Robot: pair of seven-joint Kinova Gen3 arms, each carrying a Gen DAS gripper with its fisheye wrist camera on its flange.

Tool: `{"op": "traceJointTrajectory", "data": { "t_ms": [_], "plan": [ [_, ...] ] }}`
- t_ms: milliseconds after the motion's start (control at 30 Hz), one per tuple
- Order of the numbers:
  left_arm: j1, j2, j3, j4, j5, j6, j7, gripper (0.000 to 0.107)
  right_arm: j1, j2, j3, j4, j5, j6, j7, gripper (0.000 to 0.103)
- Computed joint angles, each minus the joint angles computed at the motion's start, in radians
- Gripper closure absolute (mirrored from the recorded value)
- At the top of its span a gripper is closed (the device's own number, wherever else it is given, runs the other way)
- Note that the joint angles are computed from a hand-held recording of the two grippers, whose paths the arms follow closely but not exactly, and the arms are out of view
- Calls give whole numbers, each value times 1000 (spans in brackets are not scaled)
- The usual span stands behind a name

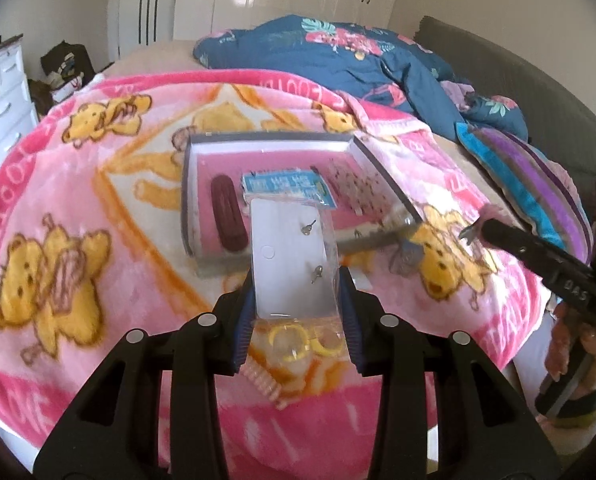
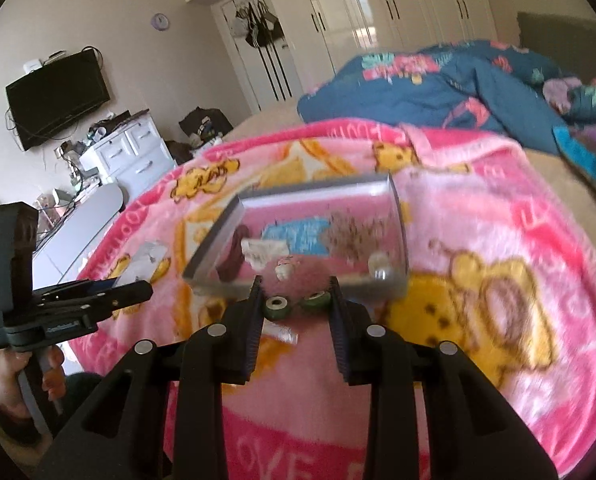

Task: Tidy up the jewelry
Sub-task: 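Carry the earring card with the left tool while the right tool carries the earring over the grey box, then open the left tool releasing the card while the right tool releases the earring into the box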

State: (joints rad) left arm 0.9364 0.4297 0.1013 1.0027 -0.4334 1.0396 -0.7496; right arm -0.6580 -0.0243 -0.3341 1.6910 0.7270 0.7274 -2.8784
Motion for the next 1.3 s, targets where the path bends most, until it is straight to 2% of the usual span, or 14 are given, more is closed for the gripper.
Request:
{"op": "traceJointTrajectory", "data": {
  "t_ms": [400, 933, 1300],
  "plan": [
    [-22, 118, -37, -217, 35, 88, -102, 78, 2, 48, 47, -130, 44, 43, 78, 74],
    [-23, 311, -90, -526, 140, 193, -219, 78, 10, 119, 129, -187, -15, 47, 158, 74],
    [-42, 403, -101, -615, 210, 220, -263, 78, 16, 176, 175, -209, -79, 40, 217, 74]
  ]
}}
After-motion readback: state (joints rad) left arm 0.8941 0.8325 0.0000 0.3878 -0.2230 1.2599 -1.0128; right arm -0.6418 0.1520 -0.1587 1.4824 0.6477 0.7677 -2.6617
